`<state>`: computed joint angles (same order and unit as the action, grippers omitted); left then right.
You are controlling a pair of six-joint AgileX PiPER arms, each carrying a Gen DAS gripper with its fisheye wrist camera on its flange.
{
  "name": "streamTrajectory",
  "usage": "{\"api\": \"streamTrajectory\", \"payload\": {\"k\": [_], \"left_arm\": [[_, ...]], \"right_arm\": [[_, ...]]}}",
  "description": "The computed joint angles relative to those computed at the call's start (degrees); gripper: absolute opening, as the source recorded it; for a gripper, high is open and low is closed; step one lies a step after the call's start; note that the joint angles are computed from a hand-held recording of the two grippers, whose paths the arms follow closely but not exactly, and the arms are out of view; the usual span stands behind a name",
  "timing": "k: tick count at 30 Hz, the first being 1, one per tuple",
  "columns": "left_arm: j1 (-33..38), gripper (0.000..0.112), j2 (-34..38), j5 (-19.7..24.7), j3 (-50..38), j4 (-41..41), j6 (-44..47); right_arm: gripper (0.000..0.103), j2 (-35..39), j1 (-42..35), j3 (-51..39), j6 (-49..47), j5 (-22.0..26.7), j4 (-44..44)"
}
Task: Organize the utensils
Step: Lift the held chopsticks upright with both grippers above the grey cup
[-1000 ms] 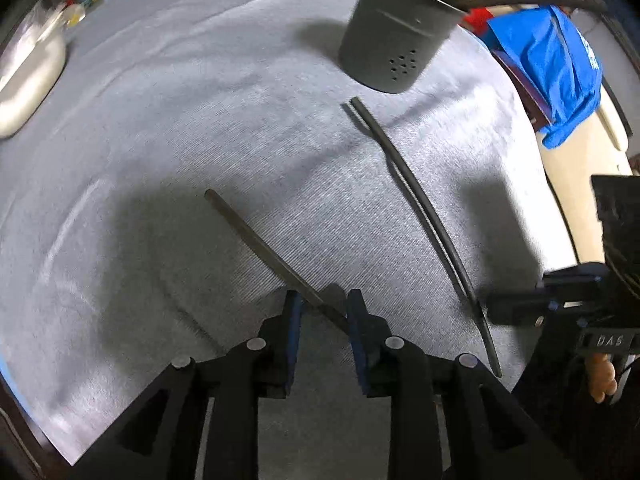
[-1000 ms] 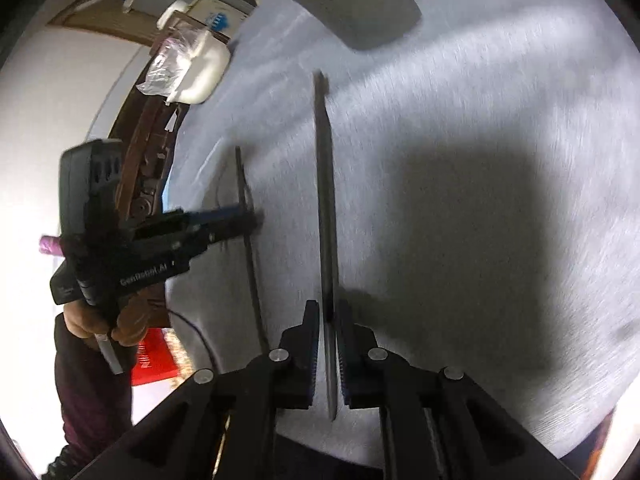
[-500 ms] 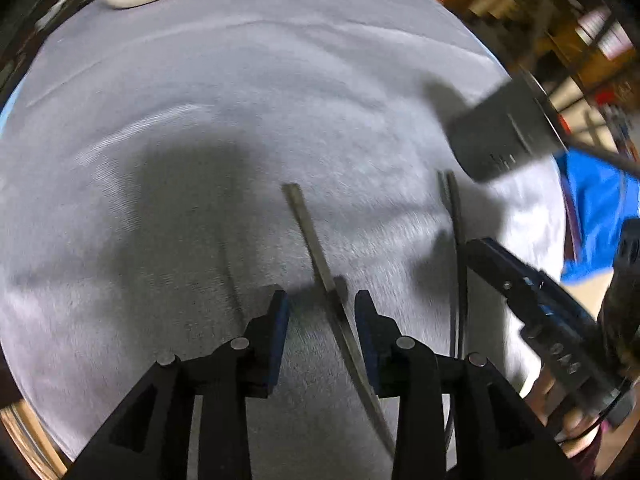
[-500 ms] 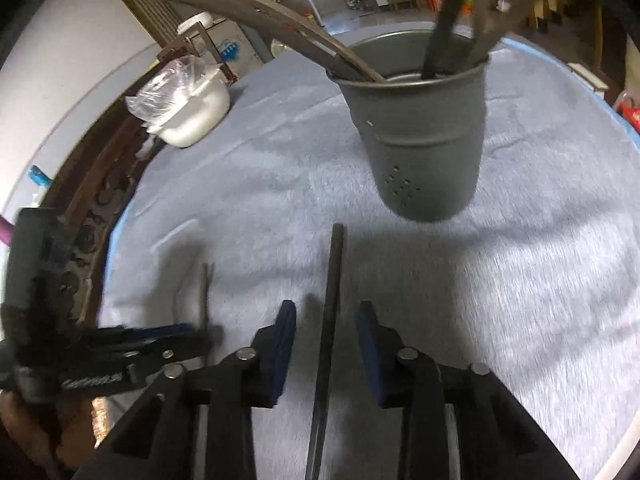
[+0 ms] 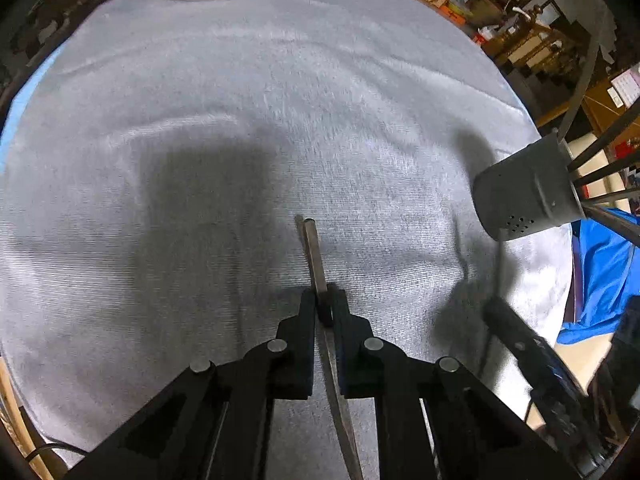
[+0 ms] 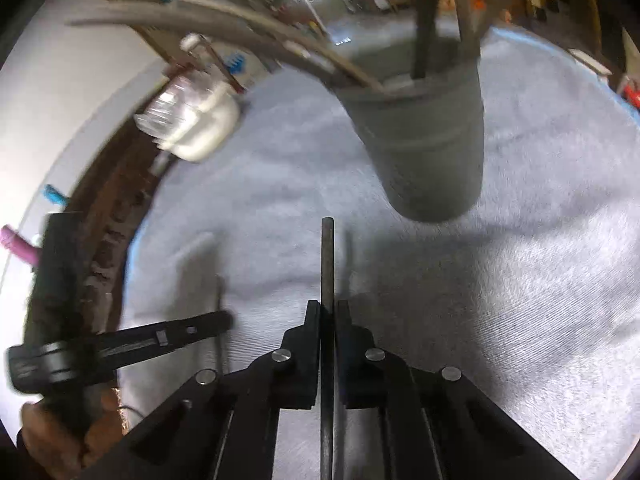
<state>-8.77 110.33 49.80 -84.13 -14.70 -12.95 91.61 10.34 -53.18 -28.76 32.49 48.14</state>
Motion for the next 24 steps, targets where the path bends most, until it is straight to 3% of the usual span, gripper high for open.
{"api": "streamTrajectory", "payload": {"k": [4, 9, 15, 19, 24], "left_arm": [[-0.35, 0.007, -6.79, -2.92, 3.46, 0.16, 1.38], [-2.1, 0.006, -15.13, -4.04, 5.2, 3.3, -0.04], [-5.1, 0.006, -22.83, -4.89, 6.34, 6.66, -2.08], [-6.93, 0.006, -23.5, -5.65, 3.79, 8.62, -3.15], [-7.94, 0.006, -24.95, -0.8, -4.38, 9.63, -2.47]], "right_arm": [[0.007, -7.51, -3.8, 4.5, -14.21, 3.6, 11.73], [0.007, -15.69, -5.82, 6.51, -18.69, 6.99, 15.82], [0.007, -22.6, -7.22, 4.42, -17.59, 9.74, 16.27], [0.007, -23.86, -8.8, -0.52, -15.47, 11.67, 15.16], [0.007, -23.88, -12.03, -8.89, -11.84, 14.61, 12.47]]}}
